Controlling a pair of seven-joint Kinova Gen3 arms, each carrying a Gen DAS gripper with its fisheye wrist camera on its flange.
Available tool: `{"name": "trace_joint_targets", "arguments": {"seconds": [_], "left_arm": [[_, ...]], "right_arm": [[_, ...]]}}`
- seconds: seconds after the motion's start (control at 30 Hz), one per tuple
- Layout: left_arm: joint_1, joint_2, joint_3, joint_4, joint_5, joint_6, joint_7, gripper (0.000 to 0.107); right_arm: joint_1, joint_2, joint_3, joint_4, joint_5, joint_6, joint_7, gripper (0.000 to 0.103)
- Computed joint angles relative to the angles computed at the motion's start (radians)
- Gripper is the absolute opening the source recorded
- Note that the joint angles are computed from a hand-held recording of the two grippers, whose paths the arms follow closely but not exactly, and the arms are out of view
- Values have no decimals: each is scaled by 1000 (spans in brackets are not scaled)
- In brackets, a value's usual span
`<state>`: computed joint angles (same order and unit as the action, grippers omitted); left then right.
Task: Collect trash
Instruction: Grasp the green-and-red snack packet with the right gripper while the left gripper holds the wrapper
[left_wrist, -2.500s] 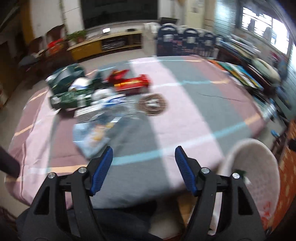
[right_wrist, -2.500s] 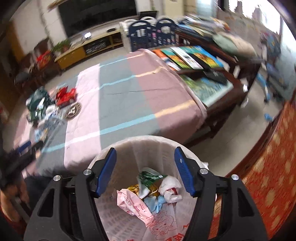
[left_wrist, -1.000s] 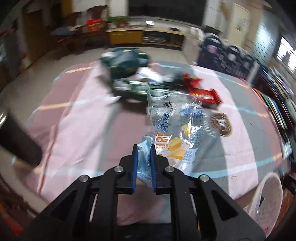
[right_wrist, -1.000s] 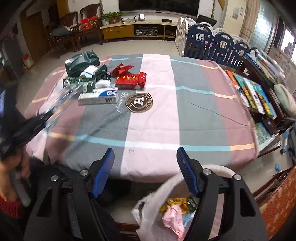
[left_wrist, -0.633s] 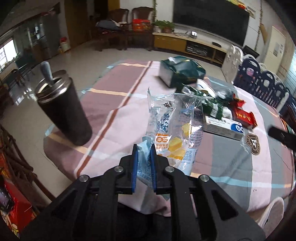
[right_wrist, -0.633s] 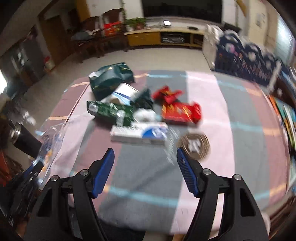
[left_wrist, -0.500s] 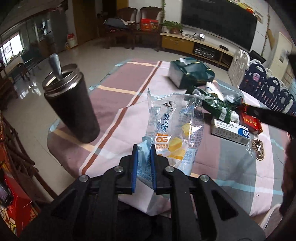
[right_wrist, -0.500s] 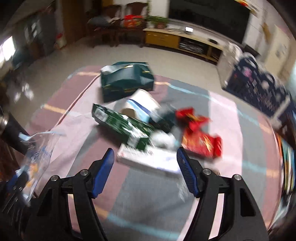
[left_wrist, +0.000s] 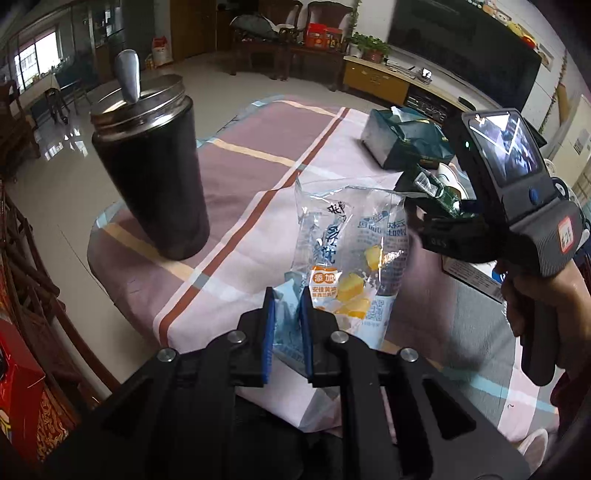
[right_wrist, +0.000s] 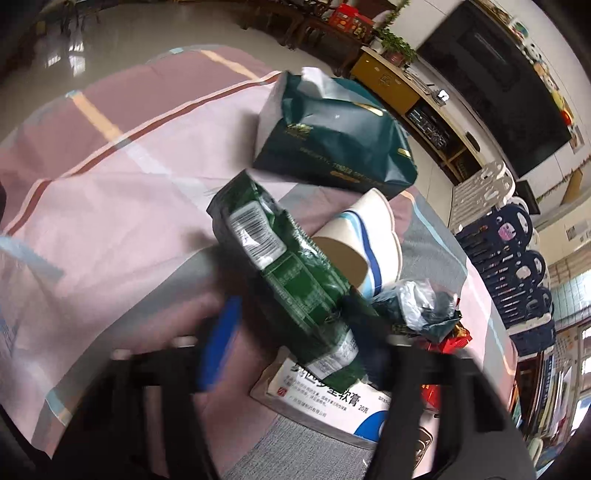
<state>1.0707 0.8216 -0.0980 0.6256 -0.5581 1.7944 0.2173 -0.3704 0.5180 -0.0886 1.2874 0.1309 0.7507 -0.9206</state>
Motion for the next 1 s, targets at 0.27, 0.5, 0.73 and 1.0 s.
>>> {"name": "trace_joint_targets", "arguments": {"seconds": [0.27,0.5,0.73,1.0], "left_arm": [[1,6,0,-3,4,-3,11,14],[1,-1,2,17,2,-27,15,14],[0,-23,14,72,-7,-125,9,14],[-8,-15,21,70,5,-186,-26,14]], "right_arm": [[123,-73,-60,29,-152,36,87,10],[283,-139,-37,12,-353,237,97,5],[415,-112,19,23,-458,389,-11,5],[489,-61,6,-6,-570,480,-74,47]]}}
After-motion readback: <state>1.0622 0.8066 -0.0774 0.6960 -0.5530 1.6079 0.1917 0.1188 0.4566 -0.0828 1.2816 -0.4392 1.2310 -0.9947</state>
